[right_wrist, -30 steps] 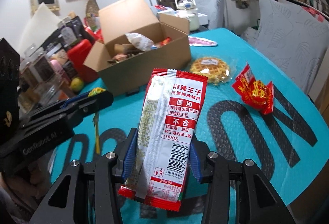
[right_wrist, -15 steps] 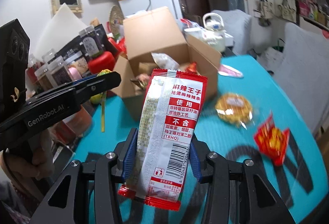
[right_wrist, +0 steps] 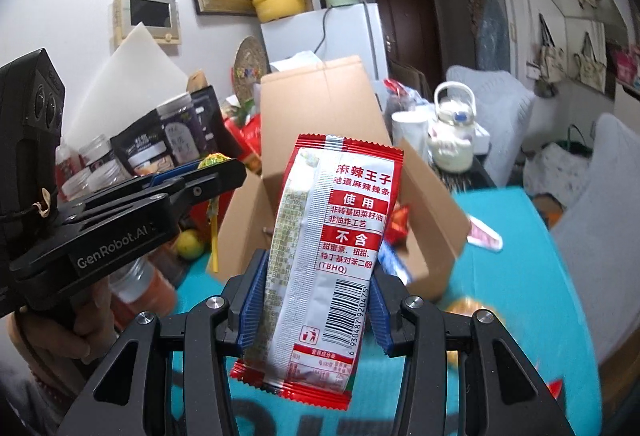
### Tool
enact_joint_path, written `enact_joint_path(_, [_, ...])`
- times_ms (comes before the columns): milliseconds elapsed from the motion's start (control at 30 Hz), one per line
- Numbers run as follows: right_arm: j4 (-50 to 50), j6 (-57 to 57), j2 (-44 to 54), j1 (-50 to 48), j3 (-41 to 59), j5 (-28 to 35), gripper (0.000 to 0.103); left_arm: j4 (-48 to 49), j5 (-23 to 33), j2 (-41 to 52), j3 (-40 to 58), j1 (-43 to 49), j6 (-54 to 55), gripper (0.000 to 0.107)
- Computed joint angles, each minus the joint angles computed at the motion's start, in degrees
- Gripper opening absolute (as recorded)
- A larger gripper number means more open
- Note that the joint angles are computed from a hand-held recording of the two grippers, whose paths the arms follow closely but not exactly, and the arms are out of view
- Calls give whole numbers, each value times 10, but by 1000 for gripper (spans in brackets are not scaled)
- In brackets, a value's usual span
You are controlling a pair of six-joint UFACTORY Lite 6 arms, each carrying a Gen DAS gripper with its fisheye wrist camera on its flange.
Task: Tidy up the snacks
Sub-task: 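Lift the lollipop and sauce strip and carry them over the cardboard box, then open the left tool over the box while the right tool releases the sauce strip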
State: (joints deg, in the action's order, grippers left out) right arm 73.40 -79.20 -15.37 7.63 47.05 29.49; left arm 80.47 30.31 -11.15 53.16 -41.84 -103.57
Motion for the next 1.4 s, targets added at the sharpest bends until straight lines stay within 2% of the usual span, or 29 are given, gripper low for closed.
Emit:
enact_joint_path(233, [39,-43,131,22,121,-22,45,51,-53,76,79,79,-23,25])
enact_joint_path(433, [58,-54,238,27,232,-26,45,50,-64,148,162,124,14,25])
enact_joint_path(567, [24,-20,330,33,333,-23,45,89,-75,193,205,150,-21,25])
enact_joint_path(733, [-24,37,415,31,432,-7,45,88,-94,261,266,185,-13,25])
enact_joint_path(900, [-96,104,485,38,512,-10,45,18,-99,325,326,202,59,25])
enact_joint_path(1200, [-233,242,598,50,635,12,45,-174,-89,433,429,221,255,25])
enact_joint_path(1300, [-291,294,620,57,658,12,45,-255,-84,471,468,224,340,25])
enact_joint_path(1400, [-341,344,646,62,688,17,45,-382,-71,510,516,230,468,25])
